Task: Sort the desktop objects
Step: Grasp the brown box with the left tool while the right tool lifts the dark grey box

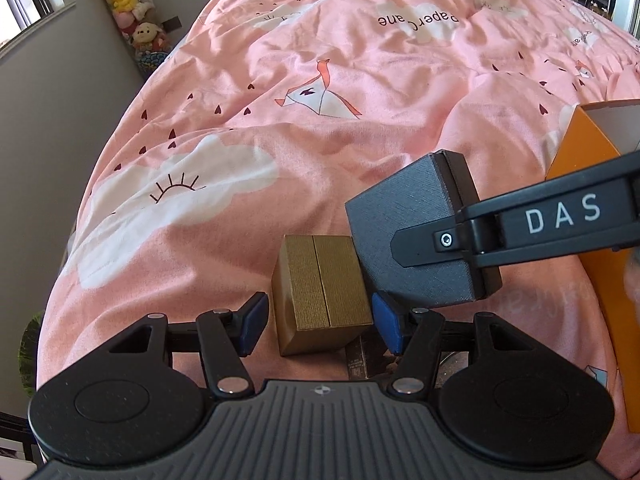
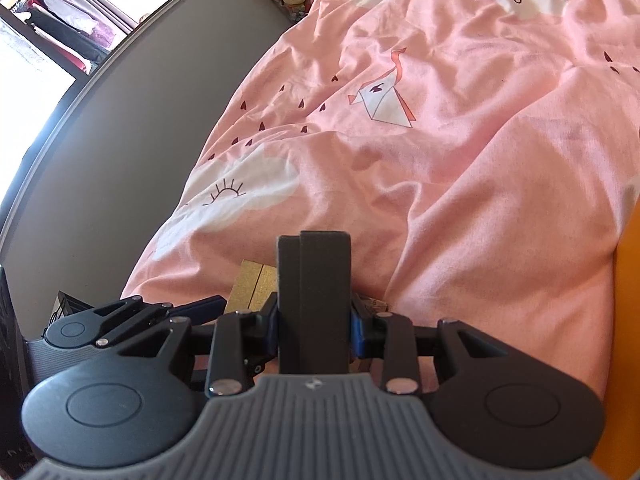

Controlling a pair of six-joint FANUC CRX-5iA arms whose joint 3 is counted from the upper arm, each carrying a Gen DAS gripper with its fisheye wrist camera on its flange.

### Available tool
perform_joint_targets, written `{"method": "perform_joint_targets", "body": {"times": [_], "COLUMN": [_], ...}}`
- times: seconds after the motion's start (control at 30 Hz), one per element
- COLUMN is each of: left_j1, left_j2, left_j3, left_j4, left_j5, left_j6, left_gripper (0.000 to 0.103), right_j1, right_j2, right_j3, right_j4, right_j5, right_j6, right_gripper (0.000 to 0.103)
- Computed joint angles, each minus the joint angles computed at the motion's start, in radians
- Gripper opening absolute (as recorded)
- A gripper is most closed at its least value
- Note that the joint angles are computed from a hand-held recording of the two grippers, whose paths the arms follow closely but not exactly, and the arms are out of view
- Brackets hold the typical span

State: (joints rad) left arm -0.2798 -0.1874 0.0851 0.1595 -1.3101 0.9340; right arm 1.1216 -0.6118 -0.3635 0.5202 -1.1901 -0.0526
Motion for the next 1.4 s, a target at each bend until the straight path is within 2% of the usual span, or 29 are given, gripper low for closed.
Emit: {"method": "perform_joint_targets", "body": {"times": [0.03, 0.1, 0.27, 0.43, 0.5, 0.53, 0.67, 0.87, 0.9, 1.0, 1.2, 1.3, 1.4], "left_j1": [-0.004, -0.004, -0.018, -0.014, -0.039, -0.061, -0.116, -0.210, -0.216, -0.198, -0.126, -0.092, -0.066], "left_j2": [0.000, -0.001, -0.003, 0.000, -0.007, -0.014, -0.021, -0.061, -0.066, -0.069, -0.105, -0.129, -0.157], "left_j3": [0.000, -0.006, -0.001, 0.020, 0.025, 0.021, 0.006, -0.050, -0.058, -0.055, -0.065, -0.061, -0.068], "left_j4": [-0.004, 0.009, -0.013, -0.022, -0.067, -0.099, -0.161, -0.315, -0.323, -0.294, -0.145, -0.044, 0.080], "left_j5": [0.002, -0.004, -0.010, -0.025, -0.010, 0.007, 0.032, 0.127, 0.134, 0.129, 0.135, 0.120, 0.127], "left_j6": [-0.001, -0.019, -0.007, 0.025, 0.034, 0.032, 0.027, 0.016, 0.008, 0.031, 0.035, 0.056, 0.075], "left_gripper": [0.067, 0.055, 0.055, 0.053, 0.062, 0.063, 0.063, 0.063, 0.057, 0.053, 0.052, 0.052, 0.052], "right_j1": [0.001, 0.000, 0.026, 0.069, 0.083, 0.093, 0.120, 0.166, 0.176, 0.214, 0.329, 0.432, 0.600], "right_j2": [0.001, 0.002, 0.006, 0.014, 0.012, 0.010, 0.010, 0.001, -0.002, -0.018, -0.073, -0.099, -0.129], "right_j3": [-0.001, -0.001, 0.009, 0.032, 0.037, 0.037, 0.042, 0.045, 0.046, 0.041, 0.020, 0.014, 0.007], "right_j4": [0.001, -0.002, 0.024, 0.060, 0.064, 0.067, 0.069, 0.073, 0.077, 0.095, 0.174, 0.246, 0.348], "right_j5": [-0.002, -0.006, -0.046, -0.145, -0.176, -0.194, -0.246, -0.320, -0.330, -0.359, -0.395, -0.459, -0.585], "right_j6": [-0.003, -0.010, -0.015, -0.008, -0.011, -0.014, -0.022, -0.046, -0.049, -0.066, -0.130, -0.179, -0.253], "right_gripper": [0.035, 0.035, 0.035, 0.035, 0.035, 0.035, 0.035, 0.035, 0.035, 0.035, 0.035, 0.035, 0.035]}}
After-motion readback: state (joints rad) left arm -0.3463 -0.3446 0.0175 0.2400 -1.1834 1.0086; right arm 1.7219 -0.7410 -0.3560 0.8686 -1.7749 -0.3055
